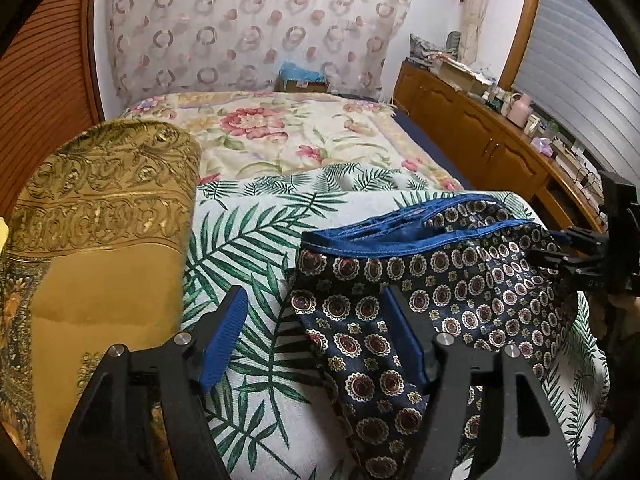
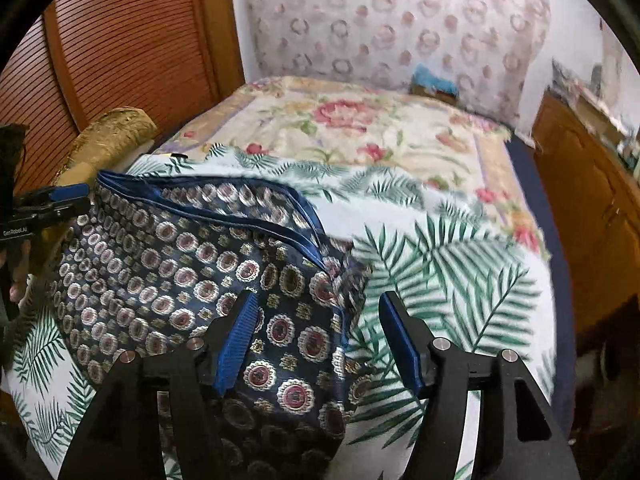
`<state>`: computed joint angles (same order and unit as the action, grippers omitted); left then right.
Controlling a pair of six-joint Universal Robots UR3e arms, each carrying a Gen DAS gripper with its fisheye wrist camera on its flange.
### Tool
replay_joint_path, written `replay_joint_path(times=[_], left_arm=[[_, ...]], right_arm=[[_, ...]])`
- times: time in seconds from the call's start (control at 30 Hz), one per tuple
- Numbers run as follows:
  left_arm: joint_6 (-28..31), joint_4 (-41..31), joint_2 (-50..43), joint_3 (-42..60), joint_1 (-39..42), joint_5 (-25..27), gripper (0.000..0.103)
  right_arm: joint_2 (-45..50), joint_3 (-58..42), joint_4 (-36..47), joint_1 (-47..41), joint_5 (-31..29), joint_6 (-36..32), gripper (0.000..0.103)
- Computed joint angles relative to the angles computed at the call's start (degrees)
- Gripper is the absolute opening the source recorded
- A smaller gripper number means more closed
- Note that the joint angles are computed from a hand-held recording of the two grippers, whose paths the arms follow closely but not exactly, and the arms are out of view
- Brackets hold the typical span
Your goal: Fold small clothes
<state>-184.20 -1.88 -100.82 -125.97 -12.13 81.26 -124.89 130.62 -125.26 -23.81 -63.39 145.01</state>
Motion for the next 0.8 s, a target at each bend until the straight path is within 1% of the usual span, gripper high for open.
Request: replay_joint_path(times=[0.1,0.2,0.37,0.43,0.47,0.5,0.57,0.6,0.67,0.77,0.8], left_arm=[[0.7,-1.2,-1.6,1.5,-0.8,1.3,0.07],[0.8,-1.7,-3.2,2.6,-1.7,2.1,0.07],[0.4,-2.0,-4.1,3.2,-2.4,2.6,0.07],[0.1,-2.3,-4.5,3.8,-2.7,2.7,0.07],[0.2,-2.2,-4.9,4.0,-2.6,2.4,0.07],[0.0,-2.5,-5.1,4.4,-2.7,2.2,0.07],[0.0,-2.8,-6.1,5.3,-2.4,1.0,0.07],[-0.2,-3.1,-6.7,5.9,-2.4,0.7,0.07],[-0.3,-3.3,-7.1,6.2,-1.9,-0.1,0.07],[-0.8,-3.6,-7.2,6.6,-1.5,-1.1,0.07],[-0.9,-3.6,-7.3,6.7,-1.4,-1.5,0.07]], right_arm=[[3.0,-0.6,1.8,-1.2,3.1,-0.7,0.065],[5.6,-1.1,2.1,-1.5,4.6,-1.6,0.065],[11.0,-1.0,-2.8,-1.4,6.7,-2.3,0.065],[11.3,-0.2,-4.4,-1.5,6.9,-2.7,0.057],[10.1,0.6,-3.0,-2.9,8.2,-4.5,0.044],[9.2,0.7,0.0,-4.2,10.0,-6.5,0.035],[8.6,1.3,1.0,-5.1,11.2,-8.0,0.028],[7.3,1.5,3.5,-6.7,12.2,-10.0,0.02],[5.0,2.0,6.9,-9.1,14.1,-12.3,0.015],[-1.1,3.0,11.9,-12.7,16.2,-15.7,0.013],[-4.8,2.7,15.9,-14.7,16.8,-17.8,0.013]])
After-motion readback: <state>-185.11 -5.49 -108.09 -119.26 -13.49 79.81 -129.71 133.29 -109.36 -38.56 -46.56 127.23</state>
